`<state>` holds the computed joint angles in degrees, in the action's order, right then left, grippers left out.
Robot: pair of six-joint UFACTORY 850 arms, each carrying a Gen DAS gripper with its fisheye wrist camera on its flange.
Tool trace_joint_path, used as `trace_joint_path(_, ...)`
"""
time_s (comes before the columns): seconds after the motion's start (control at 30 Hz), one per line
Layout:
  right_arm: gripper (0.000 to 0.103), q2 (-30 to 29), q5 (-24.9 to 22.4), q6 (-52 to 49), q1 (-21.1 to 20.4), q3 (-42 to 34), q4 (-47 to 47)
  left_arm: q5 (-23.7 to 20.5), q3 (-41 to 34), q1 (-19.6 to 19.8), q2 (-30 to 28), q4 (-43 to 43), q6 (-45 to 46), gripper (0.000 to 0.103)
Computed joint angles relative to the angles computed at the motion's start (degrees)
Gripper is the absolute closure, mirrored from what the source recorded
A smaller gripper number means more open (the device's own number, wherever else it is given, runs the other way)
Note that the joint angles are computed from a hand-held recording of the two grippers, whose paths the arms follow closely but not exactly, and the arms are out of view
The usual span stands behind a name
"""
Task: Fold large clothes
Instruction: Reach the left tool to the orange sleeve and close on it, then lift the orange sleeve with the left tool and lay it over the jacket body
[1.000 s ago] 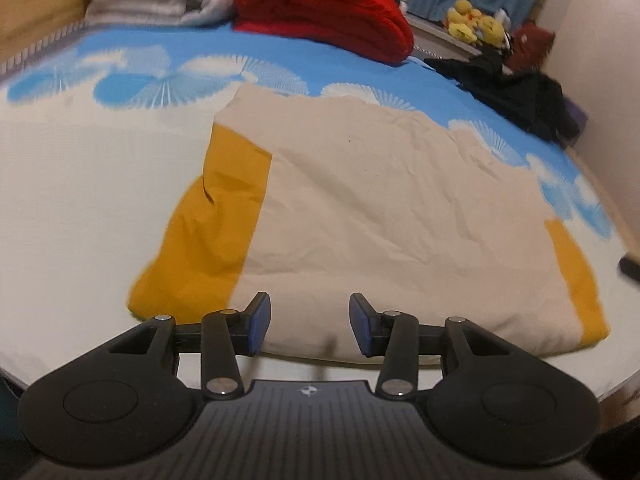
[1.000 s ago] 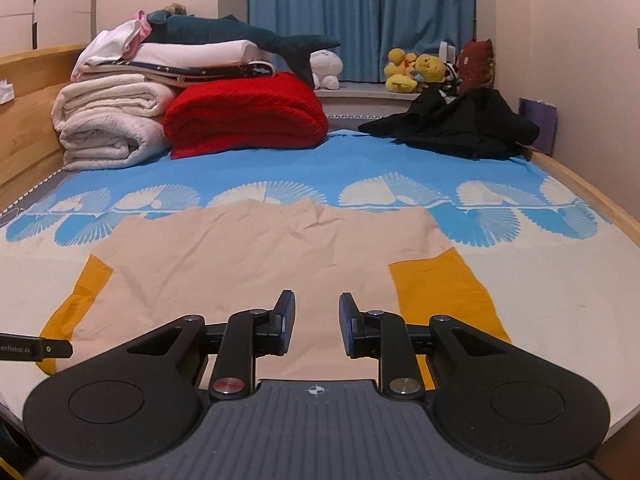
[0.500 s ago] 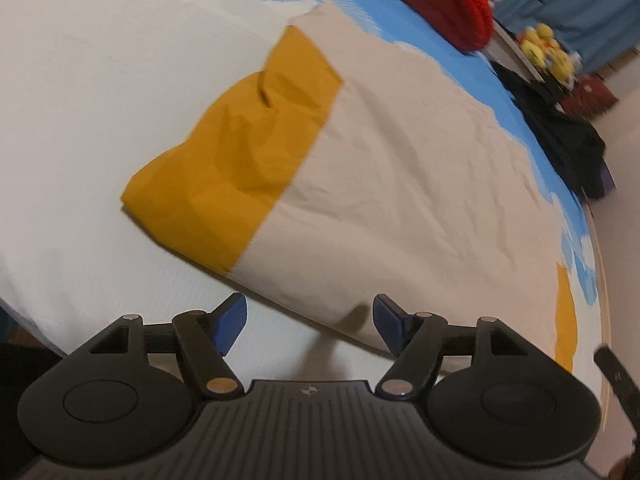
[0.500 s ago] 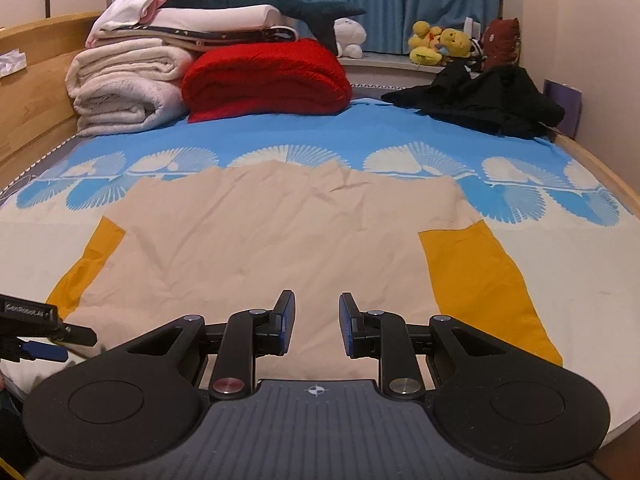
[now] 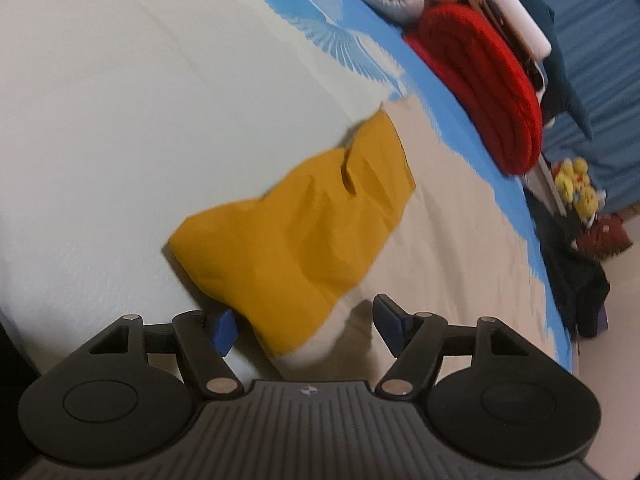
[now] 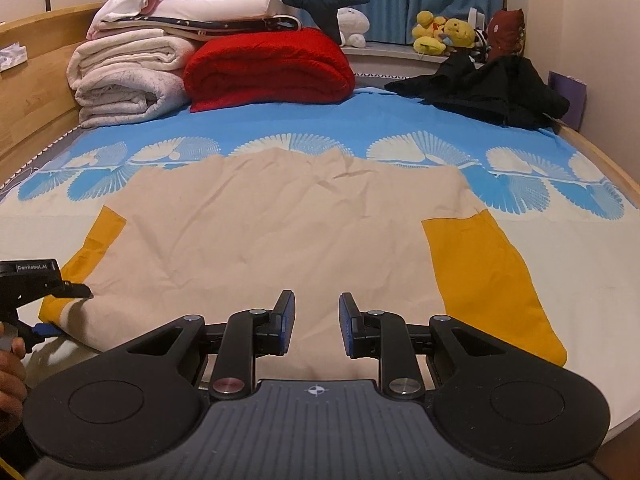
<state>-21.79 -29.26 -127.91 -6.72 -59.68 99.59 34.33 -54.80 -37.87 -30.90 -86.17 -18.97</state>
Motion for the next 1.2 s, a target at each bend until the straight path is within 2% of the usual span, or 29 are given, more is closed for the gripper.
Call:
trace_joint_path(0.17,0.078,-0.1,0.4,-0.9,0.3,0.2,0.5,2.5,-0.1,0.3,-0.7,0.8,-3.7,0.033)
trace_joint_path(0.2,0.078,-0.1,0.4,-0.9,0.3,0.2,0.6,2.7,-0.2,0.4,-0.9,1.1,-4.4,0.040)
trace_joint_path(0.23,0.078,-0.1,0.3,-0.6,0.4,0.2,0.3,2.6,-0.1,0.6,-1.0,1.4,-5.0,0.056)
trace_joint_path(0.3,0.078,-0.1,-0.3,0.3,0.4,0.3,-0.4,2.3,0.6,0.9,-0.8,4.0,-7.7,0.077)
trace_joint_path(0.33,0.078,-0.1,-0.9,0.8,0.3,0.3,-0.8,2.9,1.1,0.8,-0.5,5.4,-9.0,0.084)
trace_joint_path(0.4,0.078,-0.1,-1.8,1.8,0.4,0.3,-1.4,4.4,1.6,0.4,0.7,6.4,-8.3,0.089)
trace_joint_path(0.6,0.078,-0.2,-2.7,6.4,2.1,0.4,-2.6,5.2,4.3,0.6,8.4,7.5,2.8,0.096)
trace_joint_path(0.77,0.078,0.0,-2.6,9.9,4.3,1.0,-3.4,4.8,6.1,-0.3,16.3,-1.0,26.4,0.098)
trace_joint_path(0.83,0.078,0.2,-3.4,11.3,5.0,1.2,-4.0,5.6,7.5,-1.0,19.2,-3.8,32.8,0.098)
trace_joint_path(0.97,0.078,0.3,-6.1,15.8,6.3,1.5,-7.3,7.6,11.2,-2.2,22.1,-1.6,34.6,0.098)
trace_joint_path(1.0,0.078,-0.1,-6.9,18.8,6.6,1.0,-9.6,8.0,11.8,-2.5,22.0,-1.0,33.5,0.098)
trace_joint_path(1.07,0.078,-2.1,-9.1,28.2,7.4,-1.2,-18.2,5.9,12.2,-2.1,21.5,-2.0,30.8,0.098)
trace_joint_path(1.1,0.078,-3.2,-8.8,32.5,8.2,-2.3,-22.3,5.4,12.3,-1.8,21.3,-1.7,29.3,0.098)
trace_joint_path(1.2,0.083,-5.8,1.3,40.4,12.3,-3.6,-32.8,5.7,11.1,-1.2,19.8,-3.1,29.4,0.098)
